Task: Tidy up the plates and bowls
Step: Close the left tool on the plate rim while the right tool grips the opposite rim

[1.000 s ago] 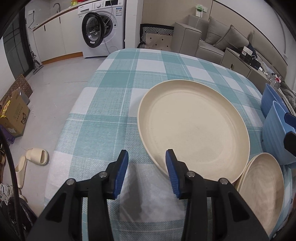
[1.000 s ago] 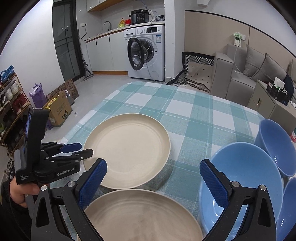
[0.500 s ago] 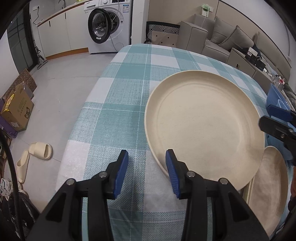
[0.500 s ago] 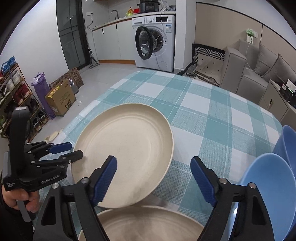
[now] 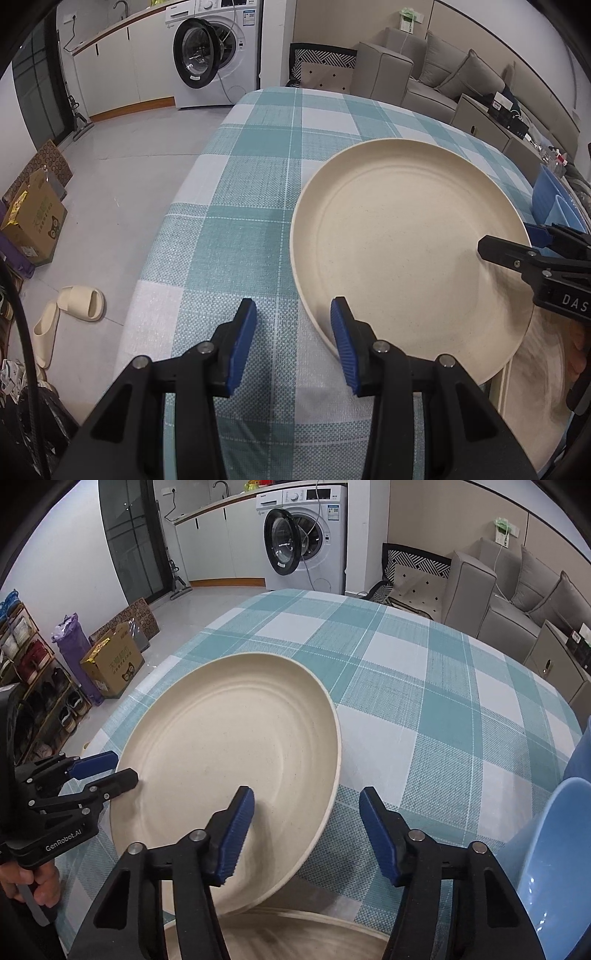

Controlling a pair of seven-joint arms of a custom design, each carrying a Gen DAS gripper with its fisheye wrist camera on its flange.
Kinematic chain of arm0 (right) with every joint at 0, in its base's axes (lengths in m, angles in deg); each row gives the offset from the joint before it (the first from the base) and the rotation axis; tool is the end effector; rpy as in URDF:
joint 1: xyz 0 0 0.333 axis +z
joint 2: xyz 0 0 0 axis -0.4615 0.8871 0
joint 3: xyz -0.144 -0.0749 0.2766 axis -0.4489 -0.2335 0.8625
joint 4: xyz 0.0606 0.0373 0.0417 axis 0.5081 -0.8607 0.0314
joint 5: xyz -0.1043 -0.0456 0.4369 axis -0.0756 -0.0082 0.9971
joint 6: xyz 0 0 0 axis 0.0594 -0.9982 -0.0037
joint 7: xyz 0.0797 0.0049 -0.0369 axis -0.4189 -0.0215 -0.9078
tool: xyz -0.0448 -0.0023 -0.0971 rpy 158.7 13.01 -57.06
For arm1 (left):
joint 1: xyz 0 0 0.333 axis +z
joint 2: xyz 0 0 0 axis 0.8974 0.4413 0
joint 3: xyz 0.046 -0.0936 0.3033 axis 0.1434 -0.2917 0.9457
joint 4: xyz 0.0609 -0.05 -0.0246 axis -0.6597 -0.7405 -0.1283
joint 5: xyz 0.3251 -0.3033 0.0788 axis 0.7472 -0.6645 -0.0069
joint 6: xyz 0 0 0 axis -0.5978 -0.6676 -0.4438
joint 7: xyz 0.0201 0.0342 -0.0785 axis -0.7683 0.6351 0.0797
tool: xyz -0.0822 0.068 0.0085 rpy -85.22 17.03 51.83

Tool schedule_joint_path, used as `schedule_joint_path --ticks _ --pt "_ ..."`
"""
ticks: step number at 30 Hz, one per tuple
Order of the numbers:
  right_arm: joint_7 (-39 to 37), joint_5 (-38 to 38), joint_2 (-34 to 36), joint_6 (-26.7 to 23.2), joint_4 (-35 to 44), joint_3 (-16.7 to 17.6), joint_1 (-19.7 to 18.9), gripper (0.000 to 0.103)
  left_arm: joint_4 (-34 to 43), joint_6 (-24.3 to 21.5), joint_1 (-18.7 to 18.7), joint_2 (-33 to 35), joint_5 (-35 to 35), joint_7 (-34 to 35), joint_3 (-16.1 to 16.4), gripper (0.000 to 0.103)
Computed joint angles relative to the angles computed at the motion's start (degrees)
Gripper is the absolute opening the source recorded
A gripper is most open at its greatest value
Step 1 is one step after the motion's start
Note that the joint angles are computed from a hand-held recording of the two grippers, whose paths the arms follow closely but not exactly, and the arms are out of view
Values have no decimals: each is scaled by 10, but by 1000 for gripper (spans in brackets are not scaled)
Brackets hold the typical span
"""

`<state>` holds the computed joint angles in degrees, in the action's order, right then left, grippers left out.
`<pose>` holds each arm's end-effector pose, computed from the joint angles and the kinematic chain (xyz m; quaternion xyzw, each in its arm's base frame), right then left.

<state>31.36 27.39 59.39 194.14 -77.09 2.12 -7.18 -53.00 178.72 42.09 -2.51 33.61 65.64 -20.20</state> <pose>0.6706 0.3186 0.2935 -0.8088 0.5162 -0.1315 0.2494 0.5622 -0.2543 0.2525 -0.6799 0.6706 -0.2416 0.1719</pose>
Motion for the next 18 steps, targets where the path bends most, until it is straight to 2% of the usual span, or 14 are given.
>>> schedule_joint_path --ticks 5,8,10,14,18 --pt "-13 11 5 -2 4 11 -9 51 0 7 -1 2 -4 5 3 41" --pt "-2 2 2 3 1 -3 4 50 0 9 -4 1 -2 4 6 41" --pt "-6 1 -1 10 -4 0 2 47 0 8 -7 1 0 4 8 41" --pt "-3 -2 -1 17 -6 -3 4 32 1 10 -9 2 3 -1 11 41" --pt "12 -16 -7 33 -16 -15 16 30 2 11 -12 3 8 -5 15 41"
